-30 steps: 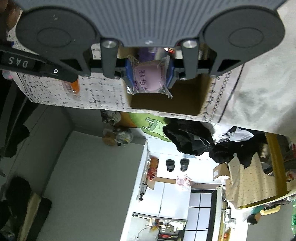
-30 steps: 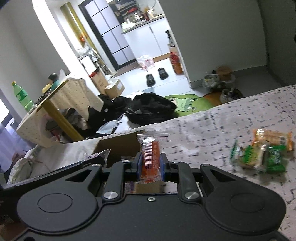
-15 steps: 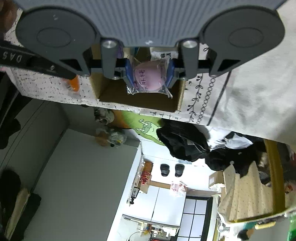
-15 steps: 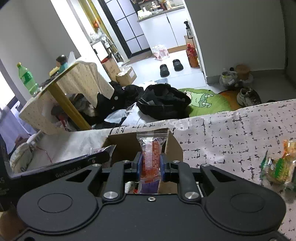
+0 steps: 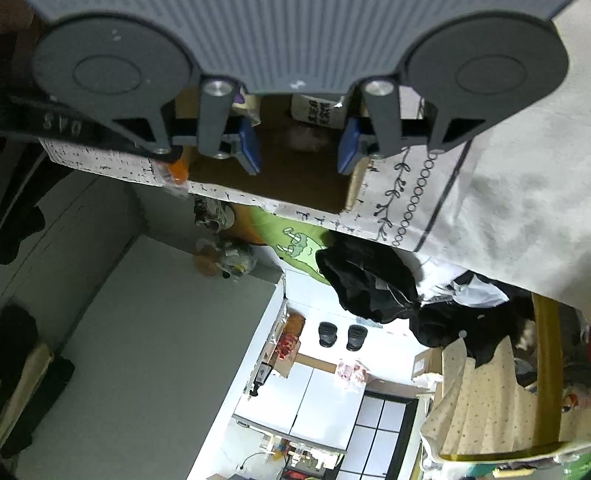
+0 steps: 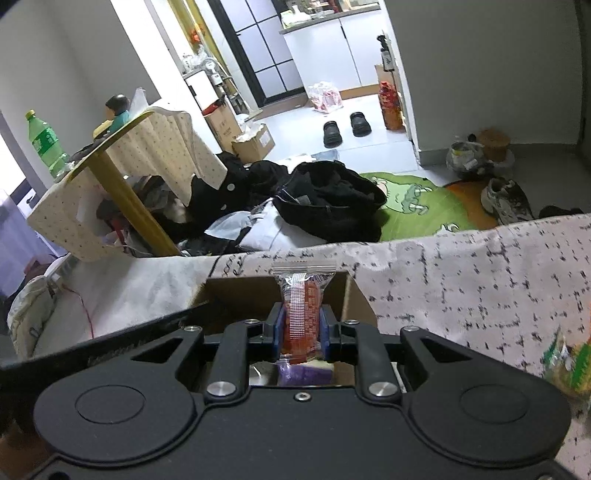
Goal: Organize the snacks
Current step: 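Open both grippers to drop the pink and orange candies into the box, then move both grippers back over the remaining green snack packets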
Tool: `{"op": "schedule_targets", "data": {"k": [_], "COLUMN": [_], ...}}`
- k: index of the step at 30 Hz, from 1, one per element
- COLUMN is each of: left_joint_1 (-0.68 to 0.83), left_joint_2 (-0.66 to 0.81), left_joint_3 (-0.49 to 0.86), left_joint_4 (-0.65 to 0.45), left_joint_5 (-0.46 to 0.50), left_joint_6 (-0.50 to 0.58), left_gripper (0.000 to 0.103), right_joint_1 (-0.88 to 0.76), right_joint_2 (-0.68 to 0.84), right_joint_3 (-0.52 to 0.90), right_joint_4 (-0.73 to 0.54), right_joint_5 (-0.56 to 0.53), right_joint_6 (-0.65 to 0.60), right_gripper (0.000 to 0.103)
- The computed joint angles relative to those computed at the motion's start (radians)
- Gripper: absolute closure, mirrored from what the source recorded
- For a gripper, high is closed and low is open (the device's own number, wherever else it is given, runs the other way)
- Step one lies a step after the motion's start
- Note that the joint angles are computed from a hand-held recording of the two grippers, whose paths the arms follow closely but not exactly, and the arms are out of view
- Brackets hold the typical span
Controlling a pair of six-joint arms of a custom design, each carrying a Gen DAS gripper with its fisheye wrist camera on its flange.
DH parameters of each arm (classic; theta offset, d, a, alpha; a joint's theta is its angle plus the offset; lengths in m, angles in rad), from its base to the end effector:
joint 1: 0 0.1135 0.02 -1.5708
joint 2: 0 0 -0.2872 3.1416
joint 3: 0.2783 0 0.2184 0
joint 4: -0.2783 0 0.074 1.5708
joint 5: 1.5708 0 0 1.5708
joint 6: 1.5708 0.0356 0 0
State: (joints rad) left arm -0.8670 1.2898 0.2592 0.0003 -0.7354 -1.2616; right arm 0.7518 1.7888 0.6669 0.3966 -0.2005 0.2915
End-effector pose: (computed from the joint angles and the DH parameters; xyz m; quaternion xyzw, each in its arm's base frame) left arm 0.1162 -0.1000 0.1541 -0.2704 0.8630 -0.0498 0.4238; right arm 0.2207 0.2161 0.1585 -0.2470 0.8741 0.2825 0.3084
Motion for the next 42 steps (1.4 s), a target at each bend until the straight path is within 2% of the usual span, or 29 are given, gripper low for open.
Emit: {"op": "schedule_targets", "data": {"k": [2, 4, 6, 15, 21, 23, 29, 32, 35, 38, 42], "left_joint_1": [-0.038, -0.078, -0.111, -0.205, -0.267, -0.281, -0.296, -0.294, -0.310, -0.312, -0.322], "left_joint_2": [-0.016, -0.020, -0.016, 0.049, 0.108, 0.126, 0.200, 0.213, 0.256, 0.276, 0.310], "left_joint_3": [0.014, 0.031, 0.061, 0.172, 0.245, 0.265, 0.333, 0.346, 0.396, 0.418, 0.458], "left_joint_4": [-0.062, -0.120, -0.186, -0.374, -0.440, -0.430, -0.392, -0.322, -0.332, -0.291, -0.253], "left_joint_5": [-0.027, -0.054, -0.072, -0.106, -0.135, -0.140, -0.139, -0.129, -0.153, -0.144, -0.131], "left_joint_6": [-0.046, -0.092, -0.139, -0.303, -0.364, -0.352, -0.300, -0.227, -0.225, -0.181, -0.128], "left_gripper": [0.047, 0.034, 0.026, 0.016, 0.003, 0.000, 0.000, 0.000, 0.000, 0.000, 0.000], "right_joint_1": [-0.002, -0.007, -0.023, -0.087, -0.148, -0.173, -0.281, -0.341, -0.400, -0.479, -0.596], "right_joint_2": [-0.023, -0.043, -0.060, -0.143, -0.212, -0.235, -0.289, -0.321, -0.341, -0.368, -0.386], "right_joint_3": [-0.019, -0.030, -0.044, -0.146, -0.237, -0.264, -0.308, -0.331, -0.337, -0.345, -0.348], "right_joint_4": [0.026, 0.024, 0.015, 0.006, 0.016, 0.017, -0.003, -0.009, -0.027, -0.048, -0.082], "right_joint_5": [0.010, 0.017, 0.007, -0.004, -0.007, -0.004, -0.040, -0.055, -0.077, -0.122, -0.221], "right_joint_6": [0.000, 0.008, 0.014, 0.003, -0.024, -0.031, -0.084, -0.130, -0.171, -0.211, -0.293], "right_gripper": [0.064, 0.060, 0.057, 0.049, 0.035, 0.027, 0.017, 0.011, 0.009, 0.007, 0.005]}}
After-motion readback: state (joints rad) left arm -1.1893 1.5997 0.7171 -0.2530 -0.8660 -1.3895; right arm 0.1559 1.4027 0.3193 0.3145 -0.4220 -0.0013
